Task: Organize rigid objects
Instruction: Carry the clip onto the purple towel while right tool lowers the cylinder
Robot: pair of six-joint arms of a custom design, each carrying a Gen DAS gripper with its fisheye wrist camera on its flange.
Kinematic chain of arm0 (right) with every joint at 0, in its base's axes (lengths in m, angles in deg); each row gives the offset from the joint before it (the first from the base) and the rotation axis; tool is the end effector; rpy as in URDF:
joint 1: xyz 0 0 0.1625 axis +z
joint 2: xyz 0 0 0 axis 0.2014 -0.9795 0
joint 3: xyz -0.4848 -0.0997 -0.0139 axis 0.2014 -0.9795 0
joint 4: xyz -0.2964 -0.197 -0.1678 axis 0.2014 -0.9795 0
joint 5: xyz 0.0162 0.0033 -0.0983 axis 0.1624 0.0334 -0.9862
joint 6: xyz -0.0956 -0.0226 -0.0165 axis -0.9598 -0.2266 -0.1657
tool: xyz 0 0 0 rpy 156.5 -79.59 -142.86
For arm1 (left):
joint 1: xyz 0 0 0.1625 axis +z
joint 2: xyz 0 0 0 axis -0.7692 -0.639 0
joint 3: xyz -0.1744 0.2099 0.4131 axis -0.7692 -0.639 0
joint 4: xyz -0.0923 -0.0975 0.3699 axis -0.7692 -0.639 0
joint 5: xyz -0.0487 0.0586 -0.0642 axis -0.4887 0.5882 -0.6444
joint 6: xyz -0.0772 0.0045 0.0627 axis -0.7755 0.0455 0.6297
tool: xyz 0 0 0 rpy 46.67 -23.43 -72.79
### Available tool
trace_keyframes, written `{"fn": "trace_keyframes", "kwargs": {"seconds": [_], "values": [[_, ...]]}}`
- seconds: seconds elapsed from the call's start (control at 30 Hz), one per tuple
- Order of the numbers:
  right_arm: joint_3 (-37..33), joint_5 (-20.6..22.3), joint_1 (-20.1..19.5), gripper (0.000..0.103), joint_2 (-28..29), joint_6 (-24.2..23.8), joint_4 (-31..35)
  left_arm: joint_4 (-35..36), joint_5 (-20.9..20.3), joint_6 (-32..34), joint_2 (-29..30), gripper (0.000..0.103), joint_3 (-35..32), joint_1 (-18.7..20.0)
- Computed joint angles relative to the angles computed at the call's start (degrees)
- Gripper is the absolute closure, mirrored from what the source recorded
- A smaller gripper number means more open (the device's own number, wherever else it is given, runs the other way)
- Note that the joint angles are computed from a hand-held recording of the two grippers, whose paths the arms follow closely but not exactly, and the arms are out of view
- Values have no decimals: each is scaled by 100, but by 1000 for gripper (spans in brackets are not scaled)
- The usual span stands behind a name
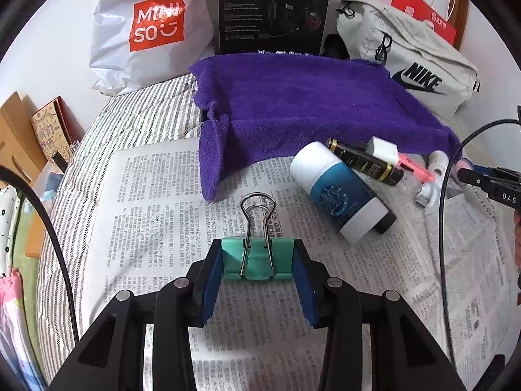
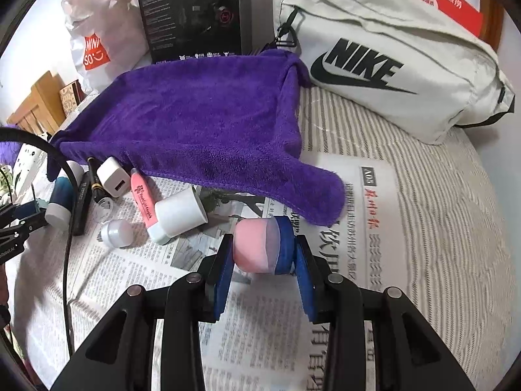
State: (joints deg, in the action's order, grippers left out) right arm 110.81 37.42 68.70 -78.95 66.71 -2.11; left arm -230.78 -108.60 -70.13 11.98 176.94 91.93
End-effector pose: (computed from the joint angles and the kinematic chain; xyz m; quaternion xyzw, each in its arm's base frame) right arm 0.0236 -0.3080 0.2006 0.0052 -0.8700 0.2969 0.3937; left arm -0.1805 -0.4188 0.0654 0.3430 0.8845 -0.1556 0.2752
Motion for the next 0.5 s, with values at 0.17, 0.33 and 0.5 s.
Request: {"fn": "trace_keyframes", "kwargs": {"seconds": [0.17, 0.33, 0.5], "values": [[7, -30, 183, 67, -215, 54, 133, 184, 77, -83, -212, 64, 21, -112], [-54, -2, 382, 67, -342, 6, 194, 331, 96, -194, -477, 64, 21, -159], [-220, -49, 492, 67, -435, 91, 468, 501, 128, -139, -659, 64, -84, -235]]}}
